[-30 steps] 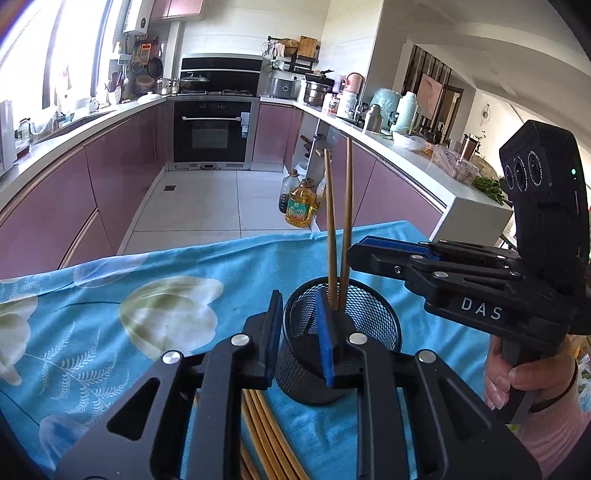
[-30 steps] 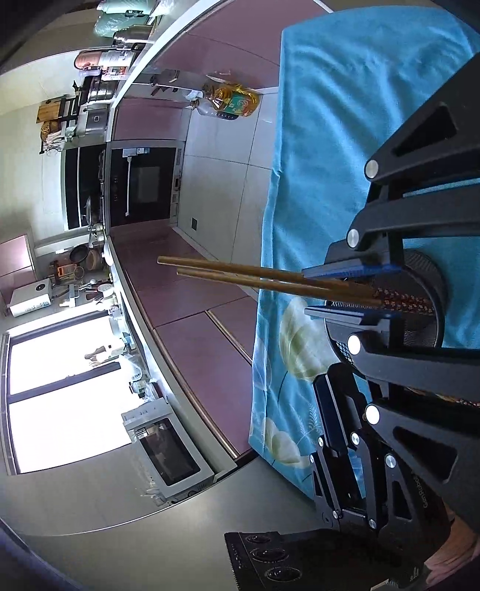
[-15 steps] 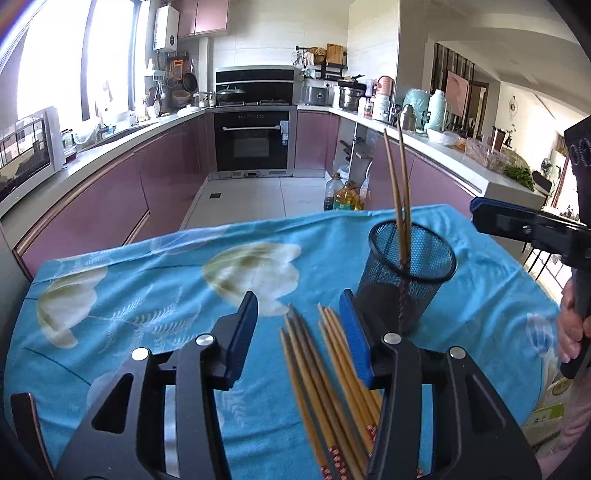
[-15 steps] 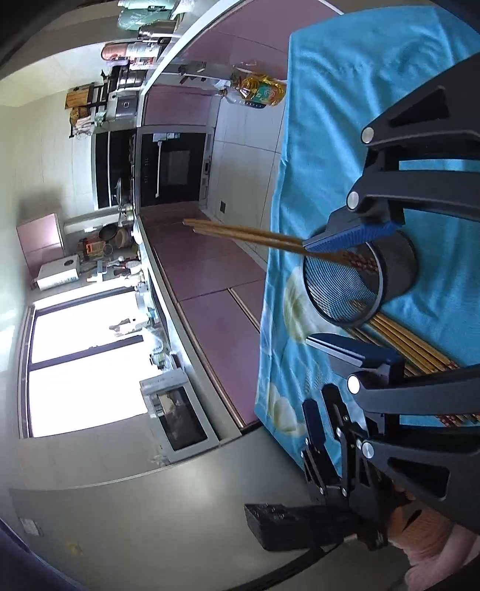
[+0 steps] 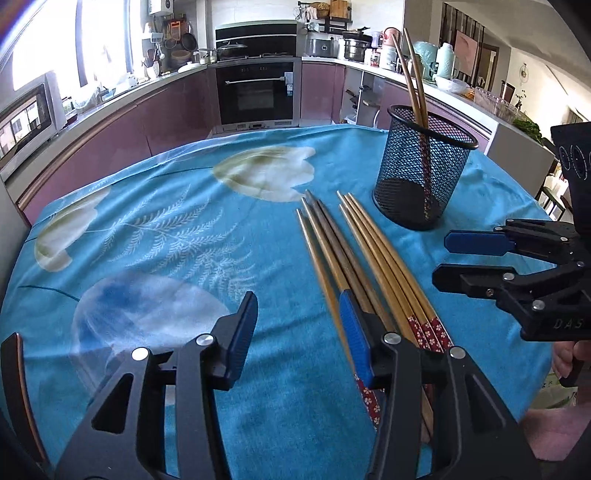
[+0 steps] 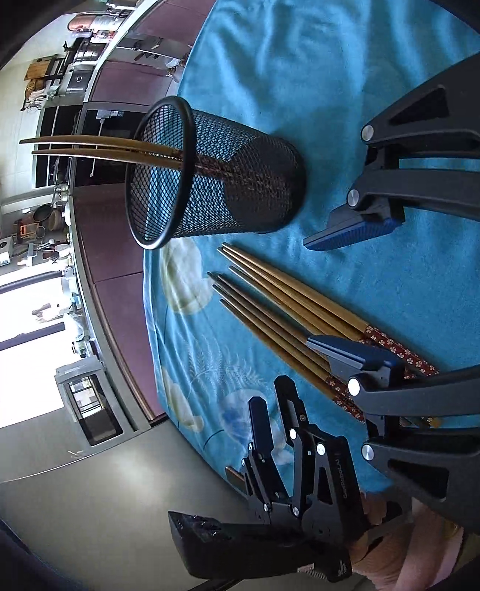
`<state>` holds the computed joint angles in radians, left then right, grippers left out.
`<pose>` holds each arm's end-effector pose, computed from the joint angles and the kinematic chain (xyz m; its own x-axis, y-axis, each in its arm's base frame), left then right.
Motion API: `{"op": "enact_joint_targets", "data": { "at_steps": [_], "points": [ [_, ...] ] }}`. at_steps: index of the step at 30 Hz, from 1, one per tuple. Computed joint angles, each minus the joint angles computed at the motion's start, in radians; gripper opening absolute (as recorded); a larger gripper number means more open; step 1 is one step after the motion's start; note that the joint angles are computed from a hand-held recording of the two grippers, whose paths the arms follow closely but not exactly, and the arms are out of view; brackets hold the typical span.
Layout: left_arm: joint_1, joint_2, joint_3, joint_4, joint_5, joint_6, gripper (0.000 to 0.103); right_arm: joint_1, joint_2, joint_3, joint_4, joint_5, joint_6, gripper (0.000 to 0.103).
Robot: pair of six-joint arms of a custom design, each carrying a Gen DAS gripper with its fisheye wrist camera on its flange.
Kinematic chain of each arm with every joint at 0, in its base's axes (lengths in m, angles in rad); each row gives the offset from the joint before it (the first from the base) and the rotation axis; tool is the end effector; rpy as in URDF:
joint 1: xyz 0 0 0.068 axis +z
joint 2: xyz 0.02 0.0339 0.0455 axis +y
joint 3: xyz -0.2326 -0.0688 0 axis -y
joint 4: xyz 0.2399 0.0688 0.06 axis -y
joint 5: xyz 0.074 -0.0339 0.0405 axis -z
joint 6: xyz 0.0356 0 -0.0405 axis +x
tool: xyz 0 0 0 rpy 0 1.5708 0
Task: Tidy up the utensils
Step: 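Move both tools back down to the remaining chopsticks on the cloth, then close the left tool on another chopstick while the right tool grasps one too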
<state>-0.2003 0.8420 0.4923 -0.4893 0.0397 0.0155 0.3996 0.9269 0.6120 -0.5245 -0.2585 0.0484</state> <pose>0.1803 -0.0380 0.1797 -0.7255 0.1631 -0.6686 0.2361 0.9715 -0.0192 0.1802 0.0860 0.2016 -0.7106 -0.2493 -0.6579 -0.4996 0.8372 0.2223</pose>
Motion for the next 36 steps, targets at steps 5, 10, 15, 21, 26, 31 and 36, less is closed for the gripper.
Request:
{"op": "enact_joint_targets", "data": {
  "at_steps": [5,10,15,21,26,31,36],
  "points": [
    [-0.036,0.004,-0.004,-0.01,-0.012,-0.011,0.046,0.054,-0.001,-0.018,0.011,0.079,0.029,0.045],
    [-0.049,0.024,-0.007,-0.005,-0.015,-0.018,0.046,0.085,0.018,-0.021,0.018,0.137,0.042,0.045],
    [-0.044,0.04,-0.005,0.0,-0.009,-0.017,0.043,0.096,0.037,-0.022,0.027,0.153,0.045,0.045],
    [-0.027,0.043,-0.01,0.005,-0.003,-0.008,0.037,0.092,0.048,-0.016,0.019,0.167,0.038,0.043],
    [0.012,0.064,0.009,-0.003,0.041,0.0,0.033,0.082,0.049,-0.004,-0.01,0.187,0.016,0.034],
    [-0.001,0.137,0.036,0.038,0.022,0.003,0.033,0.102,0.104,0.02,0.019,0.211,0.016,0.035],
    [-0.009,0.198,0.065,0.068,0.005,-0.005,0.026,0.097,0.14,0.032,0.05,0.217,0.025,0.026]
  ]
}}
